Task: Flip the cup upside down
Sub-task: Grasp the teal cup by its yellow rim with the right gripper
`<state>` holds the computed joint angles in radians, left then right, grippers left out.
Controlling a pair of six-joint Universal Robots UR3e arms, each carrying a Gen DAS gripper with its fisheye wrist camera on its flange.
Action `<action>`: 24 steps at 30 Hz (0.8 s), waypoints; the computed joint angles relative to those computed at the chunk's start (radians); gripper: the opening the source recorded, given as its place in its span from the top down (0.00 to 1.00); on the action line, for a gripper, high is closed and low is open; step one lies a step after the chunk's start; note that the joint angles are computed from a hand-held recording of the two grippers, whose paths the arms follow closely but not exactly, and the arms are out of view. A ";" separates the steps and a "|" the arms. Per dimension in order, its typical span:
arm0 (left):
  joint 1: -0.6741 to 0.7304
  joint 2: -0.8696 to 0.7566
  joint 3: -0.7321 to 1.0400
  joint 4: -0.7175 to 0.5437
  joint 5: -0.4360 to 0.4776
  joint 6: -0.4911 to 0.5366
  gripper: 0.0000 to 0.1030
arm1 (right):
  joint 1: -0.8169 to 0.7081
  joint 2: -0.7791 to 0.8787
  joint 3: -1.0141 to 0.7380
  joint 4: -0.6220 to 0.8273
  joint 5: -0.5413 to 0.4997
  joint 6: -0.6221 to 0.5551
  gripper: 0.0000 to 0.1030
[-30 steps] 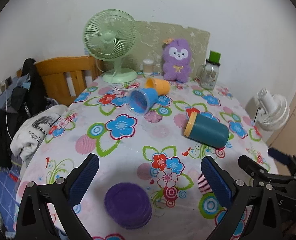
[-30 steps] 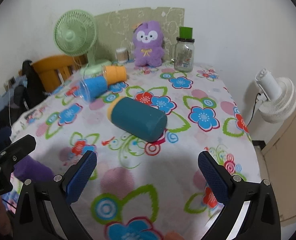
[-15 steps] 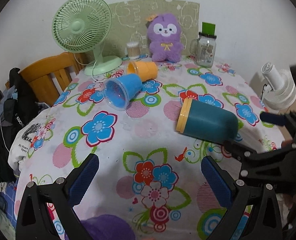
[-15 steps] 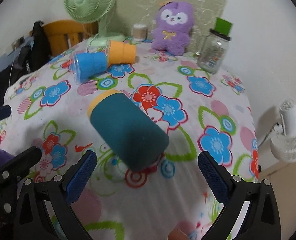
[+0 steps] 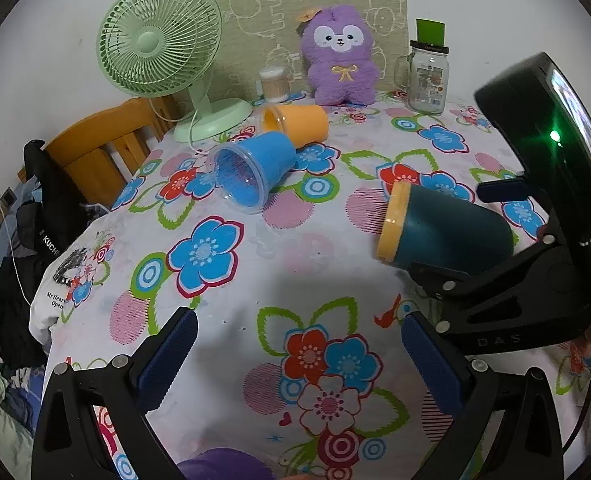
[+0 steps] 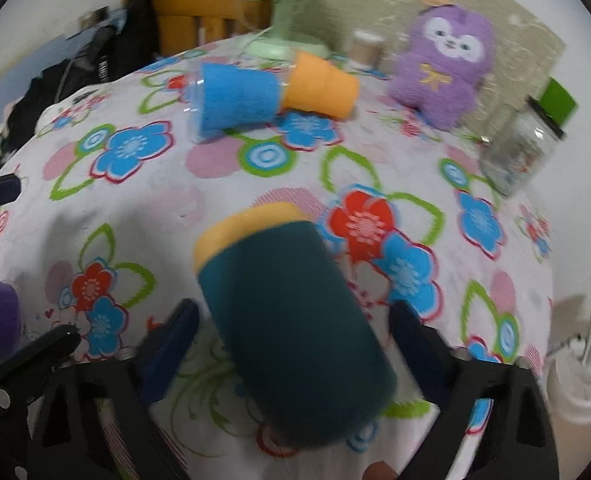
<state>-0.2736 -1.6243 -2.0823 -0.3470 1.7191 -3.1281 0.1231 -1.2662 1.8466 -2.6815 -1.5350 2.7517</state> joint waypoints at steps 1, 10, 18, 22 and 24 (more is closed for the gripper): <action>0.003 0.001 -0.001 -0.001 -0.001 0.000 0.00 | 0.005 0.011 -0.014 0.011 -0.005 -0.007 0.19; 0.020 0.016 -0.019 0.005 -0.013 0.006 0.00 | 0.011 0.006 -0.030 0.050 0.012 -0.002 0.26; 0.017 -0.049 -0.012 0.045 0.001 0.017 0.00 | -0.030 -0.121 0.085 0.014 0.047 0.059 0.28; 0.020 -0.101 0.007 0.053 0.012 0.016 0.00 | -0.045 -0.214 0.153 0.012 0.058 0.083 0.29; 0.022 -0.121 0.012 0.062 0.024 0.020 0.00 | -0.050 -0.255 0.182 0.013 0.062 0.096 0.29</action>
